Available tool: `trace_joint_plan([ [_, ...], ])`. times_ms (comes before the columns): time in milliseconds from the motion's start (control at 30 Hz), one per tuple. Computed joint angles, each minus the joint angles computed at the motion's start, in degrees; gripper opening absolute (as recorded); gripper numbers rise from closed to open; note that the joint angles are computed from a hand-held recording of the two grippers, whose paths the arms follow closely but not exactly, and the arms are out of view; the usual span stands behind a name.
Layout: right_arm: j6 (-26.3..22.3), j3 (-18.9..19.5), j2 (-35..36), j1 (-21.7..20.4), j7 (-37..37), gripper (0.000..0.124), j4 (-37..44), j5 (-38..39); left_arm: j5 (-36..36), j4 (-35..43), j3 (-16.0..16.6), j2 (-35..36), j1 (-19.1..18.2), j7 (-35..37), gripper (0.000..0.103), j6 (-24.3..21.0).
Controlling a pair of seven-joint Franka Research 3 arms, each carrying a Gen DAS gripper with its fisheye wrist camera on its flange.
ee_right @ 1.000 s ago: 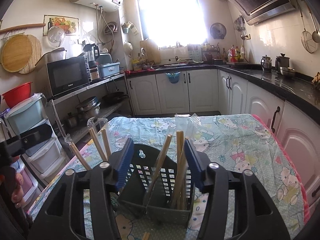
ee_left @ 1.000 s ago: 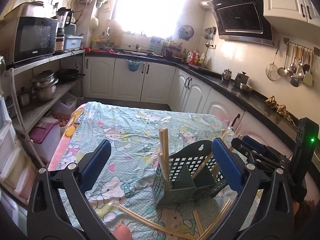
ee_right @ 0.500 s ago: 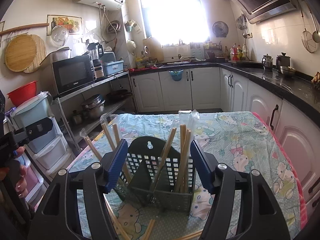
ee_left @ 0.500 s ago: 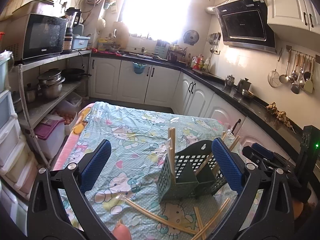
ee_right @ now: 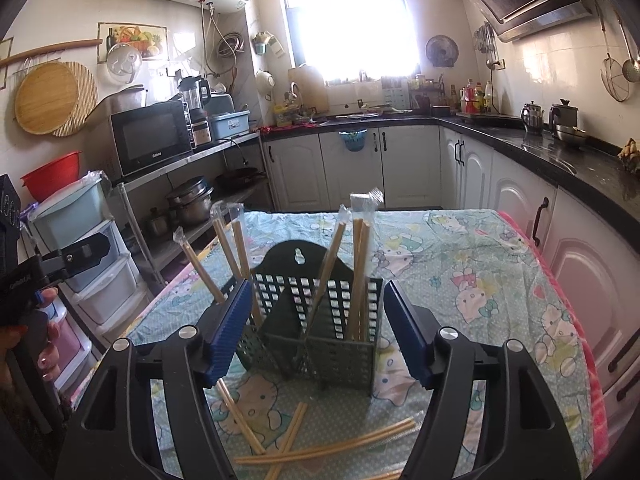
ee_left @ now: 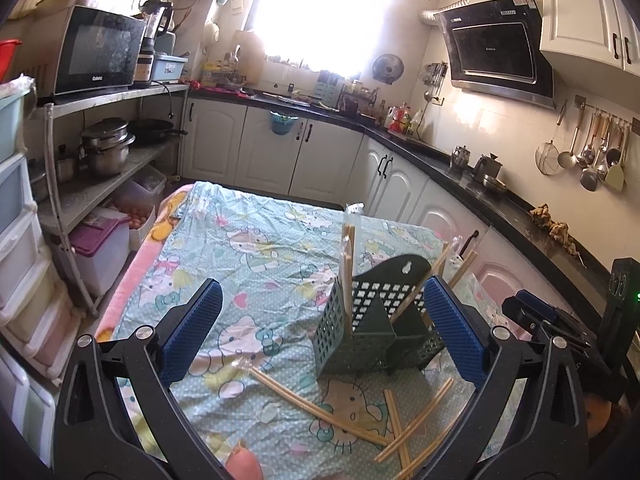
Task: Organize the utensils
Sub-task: 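Withdraw both open tools from the basket toward the scattered chopsticks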
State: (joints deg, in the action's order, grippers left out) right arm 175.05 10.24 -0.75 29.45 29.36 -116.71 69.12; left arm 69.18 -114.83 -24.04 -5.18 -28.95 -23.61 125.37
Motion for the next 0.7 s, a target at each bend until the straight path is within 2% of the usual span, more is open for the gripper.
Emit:
trace_joint_plan([
  [700, -1.79, -2.17, -5.08, 1.02, 9.84, 0.066, -9.69, -9.86, -4.06, -2.3, 0.03, 1.21, -1.37, -1.34, 0.093, 2.95],
])
